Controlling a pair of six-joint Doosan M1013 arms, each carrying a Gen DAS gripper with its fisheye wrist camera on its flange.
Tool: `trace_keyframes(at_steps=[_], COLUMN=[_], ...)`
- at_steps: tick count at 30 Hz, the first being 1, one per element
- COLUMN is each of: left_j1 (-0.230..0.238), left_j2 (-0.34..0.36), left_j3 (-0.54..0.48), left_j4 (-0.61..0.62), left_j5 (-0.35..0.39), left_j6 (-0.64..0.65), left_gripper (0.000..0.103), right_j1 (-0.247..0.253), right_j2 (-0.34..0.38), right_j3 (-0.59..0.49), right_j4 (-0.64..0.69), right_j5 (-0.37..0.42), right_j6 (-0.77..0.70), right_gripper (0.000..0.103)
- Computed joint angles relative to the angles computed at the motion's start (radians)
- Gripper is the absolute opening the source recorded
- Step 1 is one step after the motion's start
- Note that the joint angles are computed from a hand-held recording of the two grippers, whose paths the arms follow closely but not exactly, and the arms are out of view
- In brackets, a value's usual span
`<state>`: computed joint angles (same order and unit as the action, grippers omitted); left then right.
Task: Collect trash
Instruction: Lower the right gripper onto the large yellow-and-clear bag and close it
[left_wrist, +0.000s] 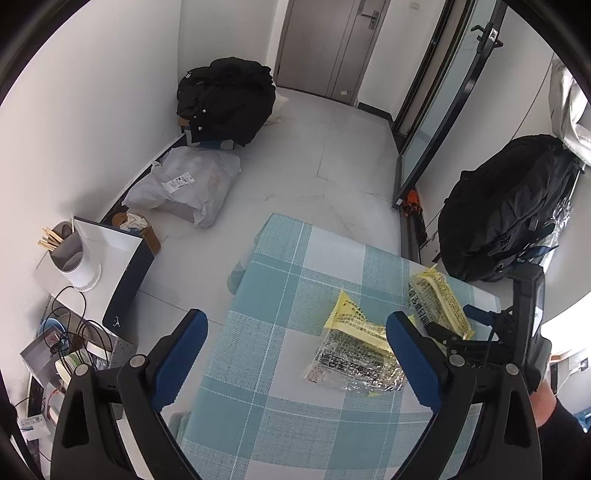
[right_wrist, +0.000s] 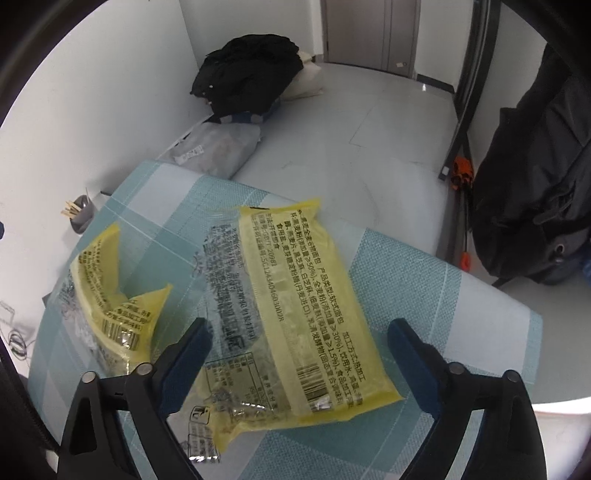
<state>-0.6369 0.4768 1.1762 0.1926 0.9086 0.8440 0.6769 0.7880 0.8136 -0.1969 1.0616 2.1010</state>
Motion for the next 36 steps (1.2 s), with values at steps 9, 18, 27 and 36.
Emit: trace_keyframes(at_steps=[9, 18, 27, 36], left_j1=[0.005, -0.009, -0.015, -0.005], left_j2=[0.015, 0.019, 0.023, 0.03], left_j3=[-0.02, -0.023, -0.027, -0.034], left_j4=[-0.017, 0.03, 0.041, -0.003], left_j5=[0.032, 0.05, 0.056, 0.046], left_j6=[-0.002, -0.012, 0.0, 0.019], left_gripper=[0.096, 0.096, 0.096, 0.096], right_j1=[0.015, 0.016, 0.013, 0.008], right_j2=[-0.004, -0.033, -0.071, -0.126], right_j3=[0.0, 0.042, 0.097, 0.177], right_j4=[-0.047, -0.078, -0.077, -0.073], right_j5=[0.032, 0.013, -0.017, -0.062], right_j6=[-0.045, 0.017, 0.07, 0.11], right_gripper=[0.055, 0.04, 0.037, 0.029])
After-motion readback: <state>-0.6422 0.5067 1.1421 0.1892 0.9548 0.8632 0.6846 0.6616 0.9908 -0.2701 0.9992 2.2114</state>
